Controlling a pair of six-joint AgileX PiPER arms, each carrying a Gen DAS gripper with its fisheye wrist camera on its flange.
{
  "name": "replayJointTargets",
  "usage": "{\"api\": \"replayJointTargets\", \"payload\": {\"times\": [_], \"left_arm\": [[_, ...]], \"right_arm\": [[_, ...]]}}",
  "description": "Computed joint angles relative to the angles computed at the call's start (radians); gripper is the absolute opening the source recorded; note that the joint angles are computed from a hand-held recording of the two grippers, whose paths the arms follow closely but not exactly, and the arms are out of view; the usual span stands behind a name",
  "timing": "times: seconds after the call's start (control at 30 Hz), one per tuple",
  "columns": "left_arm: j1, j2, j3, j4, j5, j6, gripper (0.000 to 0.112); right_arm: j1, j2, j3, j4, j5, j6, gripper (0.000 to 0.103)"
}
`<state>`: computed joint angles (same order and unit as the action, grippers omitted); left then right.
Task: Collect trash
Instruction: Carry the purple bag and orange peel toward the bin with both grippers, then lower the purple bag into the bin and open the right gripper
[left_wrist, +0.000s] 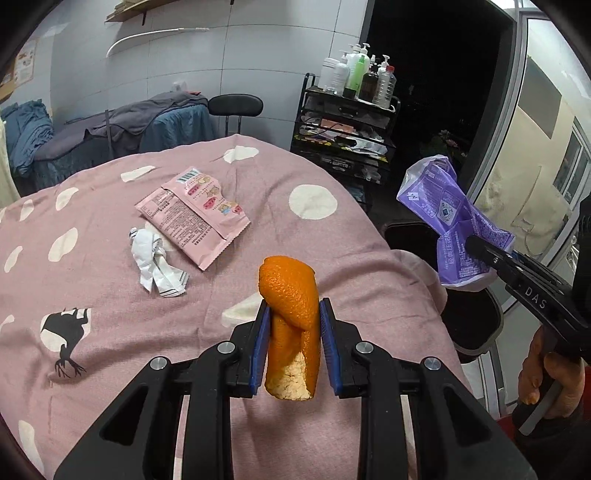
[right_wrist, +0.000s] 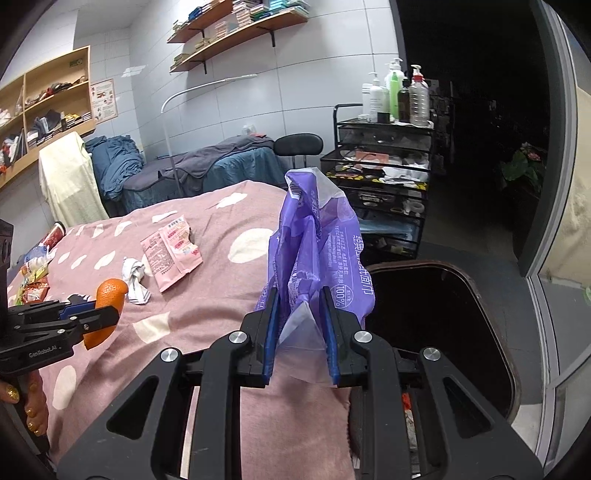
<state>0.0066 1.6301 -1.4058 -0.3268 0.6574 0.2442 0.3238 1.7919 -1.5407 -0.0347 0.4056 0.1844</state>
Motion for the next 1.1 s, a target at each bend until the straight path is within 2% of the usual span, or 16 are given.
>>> {"api": "replayJointTargets", "payload": {"times": [0.27, 0.47, 0.67, 0.83, 0.93, 1.0, 1.1], "left_arm": [[-0.08, 0.002, 0.001, 0.001, -0.006, -0.018, 0.027], [-0.139, 0.014, -0.014, 0.023, 0.0, -0.039, 0.027], [-0.178, 0.03, -0.033, 0.043, 0.01, -0.058, 0.027], [-0.2, 0.035, -0.039, 0.061, 0.011, -0.072, 0.027], [-0.207, 0.04, -0.046, 0.067, 0.015, -0.076, 0.027], [-0.21, 0.044, -0.051, 0.068, 0.018, -0.077, 0.027], [-0.211, 0.047, -0.053, 0.067, 0.021, -0.075, 0.027]], "right_arm": [[-0.061, -0.035, 0.087, -0.026, -0.027, 0.043, 0.023], [-0.122, -0.022, 0.112, -0.032, -0.016, 0.074, 0.023], [-0.183, 0.044, 0.076, -0.029, 0.024, 0.08, 0.023], [-0.231, 0.13, 0.01, 0.03, 0.09, 0.045, 0.023], [-0.245, 0.178, -0.03, 0.01, 0.131, 0.081, 0.025], [-0.258, 0.199, -0.038, 0.038, 0.142, 0.077, 0.032], [-0.268, 0.205, -0.017, 0.067, 0.136, 0.08, 0.059]]}}
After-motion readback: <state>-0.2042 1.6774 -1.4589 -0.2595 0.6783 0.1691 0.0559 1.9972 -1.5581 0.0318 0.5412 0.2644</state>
